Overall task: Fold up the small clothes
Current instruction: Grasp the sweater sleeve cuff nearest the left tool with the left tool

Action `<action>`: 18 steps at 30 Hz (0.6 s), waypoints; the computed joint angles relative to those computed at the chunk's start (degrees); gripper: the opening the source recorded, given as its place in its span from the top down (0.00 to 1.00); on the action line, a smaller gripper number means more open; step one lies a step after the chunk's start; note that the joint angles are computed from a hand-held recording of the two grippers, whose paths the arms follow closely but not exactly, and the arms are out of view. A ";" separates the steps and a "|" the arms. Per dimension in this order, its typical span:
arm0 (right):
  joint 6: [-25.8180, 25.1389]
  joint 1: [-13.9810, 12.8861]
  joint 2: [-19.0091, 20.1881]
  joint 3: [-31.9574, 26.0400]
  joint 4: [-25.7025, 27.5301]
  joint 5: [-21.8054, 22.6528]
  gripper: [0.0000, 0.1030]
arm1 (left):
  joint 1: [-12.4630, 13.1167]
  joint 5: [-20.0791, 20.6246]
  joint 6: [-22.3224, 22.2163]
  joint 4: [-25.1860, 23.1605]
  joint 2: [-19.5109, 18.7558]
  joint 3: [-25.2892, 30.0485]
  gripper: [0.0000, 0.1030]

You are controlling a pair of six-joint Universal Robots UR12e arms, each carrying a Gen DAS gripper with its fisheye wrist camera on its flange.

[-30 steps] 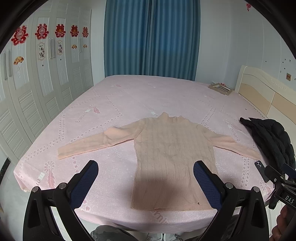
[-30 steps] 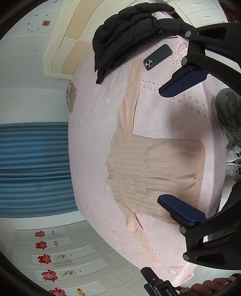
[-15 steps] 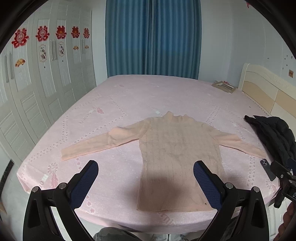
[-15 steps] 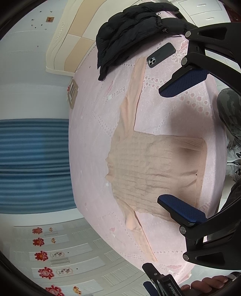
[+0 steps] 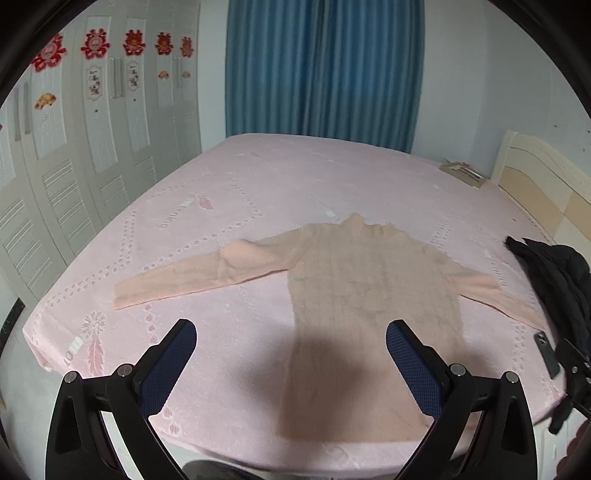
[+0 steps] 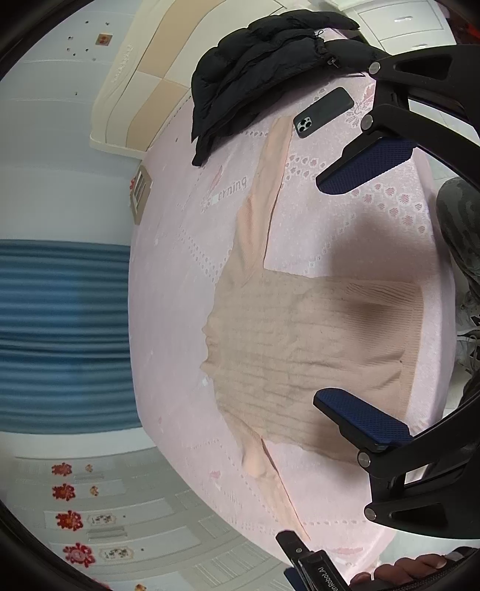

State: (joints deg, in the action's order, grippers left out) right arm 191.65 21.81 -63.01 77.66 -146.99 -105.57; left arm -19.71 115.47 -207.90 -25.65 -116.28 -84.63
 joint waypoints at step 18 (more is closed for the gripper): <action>1.79 -1.06 8.69 -2.95 -2.11 2.92 0.01 | 10.29 -8.10 -11.21 2.50 -2.33 -9.21 0.21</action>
State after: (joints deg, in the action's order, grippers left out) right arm 193.44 20.75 -54.32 74.71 -149.10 -102.66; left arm -9.42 107.38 -219.11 -23.15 -118.61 -93.84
